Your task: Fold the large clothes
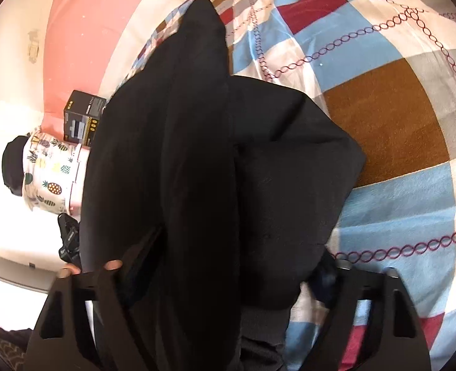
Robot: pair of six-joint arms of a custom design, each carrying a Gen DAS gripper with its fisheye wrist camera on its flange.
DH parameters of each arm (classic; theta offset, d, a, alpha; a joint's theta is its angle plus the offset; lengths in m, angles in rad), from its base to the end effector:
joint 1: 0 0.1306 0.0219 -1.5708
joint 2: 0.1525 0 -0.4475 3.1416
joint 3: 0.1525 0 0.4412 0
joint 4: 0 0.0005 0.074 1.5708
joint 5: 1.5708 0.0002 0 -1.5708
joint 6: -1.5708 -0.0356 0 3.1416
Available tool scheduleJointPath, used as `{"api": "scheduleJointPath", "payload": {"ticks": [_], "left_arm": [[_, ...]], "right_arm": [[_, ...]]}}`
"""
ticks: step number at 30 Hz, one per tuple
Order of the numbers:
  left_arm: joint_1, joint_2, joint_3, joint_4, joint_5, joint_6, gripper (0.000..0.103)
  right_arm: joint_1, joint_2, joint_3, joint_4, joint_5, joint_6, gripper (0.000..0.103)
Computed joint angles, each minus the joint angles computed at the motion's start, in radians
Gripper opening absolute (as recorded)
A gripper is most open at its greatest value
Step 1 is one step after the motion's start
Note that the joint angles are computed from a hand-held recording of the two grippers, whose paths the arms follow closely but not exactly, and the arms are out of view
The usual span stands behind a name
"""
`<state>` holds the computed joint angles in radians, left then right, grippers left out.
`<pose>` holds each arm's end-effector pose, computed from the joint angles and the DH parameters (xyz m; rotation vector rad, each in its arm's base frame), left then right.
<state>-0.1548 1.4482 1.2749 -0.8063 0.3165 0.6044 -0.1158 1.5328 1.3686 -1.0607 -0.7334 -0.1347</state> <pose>0.5217 -0.0931 0.4122 -0.4607 2.5871 -0.6852 0.5412 -0.0395 0.4085 0.1536 2.6327 1.0149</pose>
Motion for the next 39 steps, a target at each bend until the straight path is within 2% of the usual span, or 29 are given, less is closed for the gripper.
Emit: {"api": "scheduleJointPath", "payload": {"ticks": [1,2,6,9,11,14,19,27,39], "left_arm": [[-0.009,-0.004,0.007,-0.012,-0.022,-0.009,0.082],[-0.018,-0.005,0.014,-0.020,-0.041,-0.016,0.074],[-0.062,-0.024,0.045,-0.075,-0.156,-0.066,0.047],[-0.104,-0.032,0.087,-0.137,-0.267,-0.117,0.037],[-0.127,-0.042,0.107,-0.160,-0.319,-0.140,0.035],[-0.138,-0.056,0.126,-0.157,-0.340,-0.154,0.033],[-0.150,-0.082,0.147,-0.142,-0.338,-0.167,0.032],[-0.168,-0.107,0.185,-0.141,-0.322,-0.176,0.031],[-0.128,-0.115,0.218,-0.151,-0.296,-0.205,0.031]], "right_arm": [[0.005,-0.006,0.002,-0.001,0.011,0.004,0.063],[0.011,-0.014,0.004,-0.001,0.028,0.008,0.057],[0.039,-0.030,0.024,-0.015,0.106,0.001,0.047],[0.064,-0.049,0.038,-0.022,0.176,0.002,0.042],[0.072,-0.062,0.040,-0.020,0.201,-0.004,0.040],[0.085,-0.091,0.040,-0.003,0.220,-0.018,0.038],[0.104,-0.136,0.048,0.016,0.231,-0.025,0.037],[0.132,-0.173,0.075,-0.001,0.246,-0.014,0.036],[0.162,-0.173,0.116,0.000,0.238,-0.026,0.036]]}}
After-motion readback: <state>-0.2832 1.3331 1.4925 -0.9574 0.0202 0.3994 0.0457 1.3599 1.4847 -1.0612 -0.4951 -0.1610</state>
